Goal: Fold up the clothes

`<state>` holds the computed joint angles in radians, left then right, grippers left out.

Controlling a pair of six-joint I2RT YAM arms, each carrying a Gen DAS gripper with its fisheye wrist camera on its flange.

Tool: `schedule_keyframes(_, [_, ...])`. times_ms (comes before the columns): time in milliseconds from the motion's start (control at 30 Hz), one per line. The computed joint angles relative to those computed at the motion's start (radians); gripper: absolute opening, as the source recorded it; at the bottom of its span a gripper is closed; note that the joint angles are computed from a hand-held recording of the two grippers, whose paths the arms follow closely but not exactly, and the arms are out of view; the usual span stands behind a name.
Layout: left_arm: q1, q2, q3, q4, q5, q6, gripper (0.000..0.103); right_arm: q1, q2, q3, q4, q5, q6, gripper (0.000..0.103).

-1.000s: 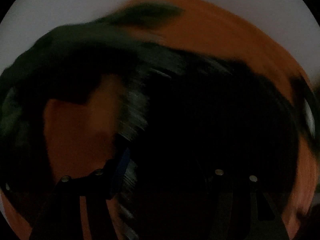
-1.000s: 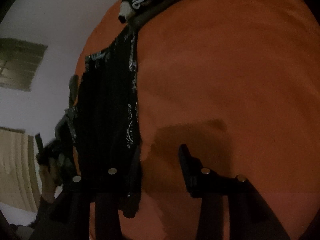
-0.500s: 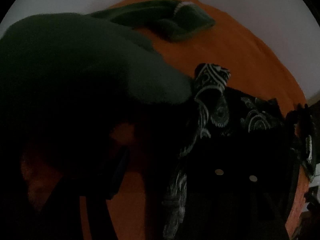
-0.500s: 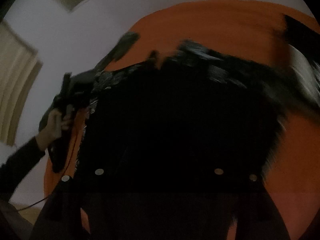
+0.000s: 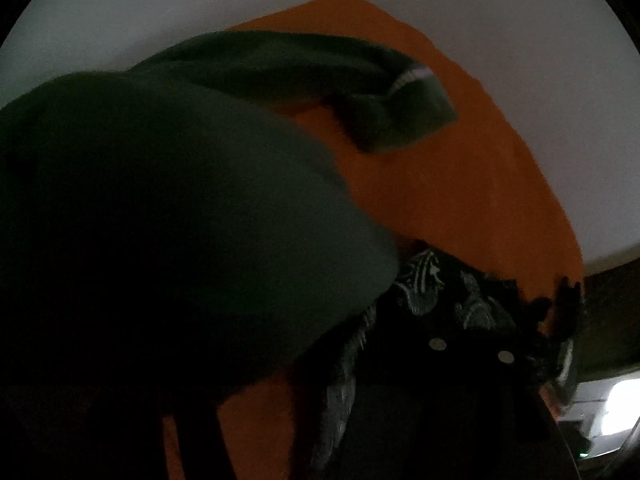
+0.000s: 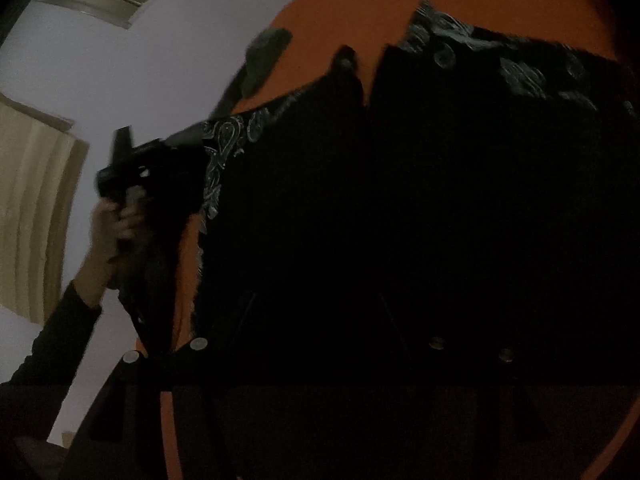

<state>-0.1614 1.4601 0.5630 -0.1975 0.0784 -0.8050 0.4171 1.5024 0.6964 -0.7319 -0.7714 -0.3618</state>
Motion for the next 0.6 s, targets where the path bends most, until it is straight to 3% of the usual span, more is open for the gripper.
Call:
schedule_keyframes(100, [0.041, -0.003, -0.011, -0.065, -0.083, 0.020, 0.062, -0.036, -0.023, -0.021, -0.017, 0.029, -0.055, 0.059])
schedule_keyframes(233, [0.204, 0.122, -0.064, 0.139, 0.072, -0.063, 0.063, -0.064, -0.030, -0.032, -0.028, 0.063, -0.077, 0.059])
schedule_keyframes(333, [0.163, 0.147, 0.019, 0.108, -0.072, -0.067, 0.053, -0.062, -0.025, -0.031, -0.022, 0.068, -0.064, 0.059])
schedule_keyframes(467, [0.144, 0.065, 0.221, -0.088, -0.436, -0.027, 0.029, -0.107, -0.061, -0.032, -0.074, 0.061, -0.125, 0.059])
schedule_keyframes(533, [0.174, -0.006, 0.317, -0.210, -0.651, -0.066, 0.028, -0.119, -0.084, -0.035, -0.089, 0.057, -0.124, 0.059])
schedule_keyframes(567, [0.218, -0.018, 0.351, -0.261, -0.638, -0.055, 0.030, -0.124, -0.095, -0.038, -0.093, 0.051, -0.121, 0.059])
schedule_keyframes(600, [0.264, -0.020, 0.389, -0.313, -0.610, -0.036, 0.040, -0.129, -0.101, -0.038, -0.106, 0.048, -0.123, 0.059])
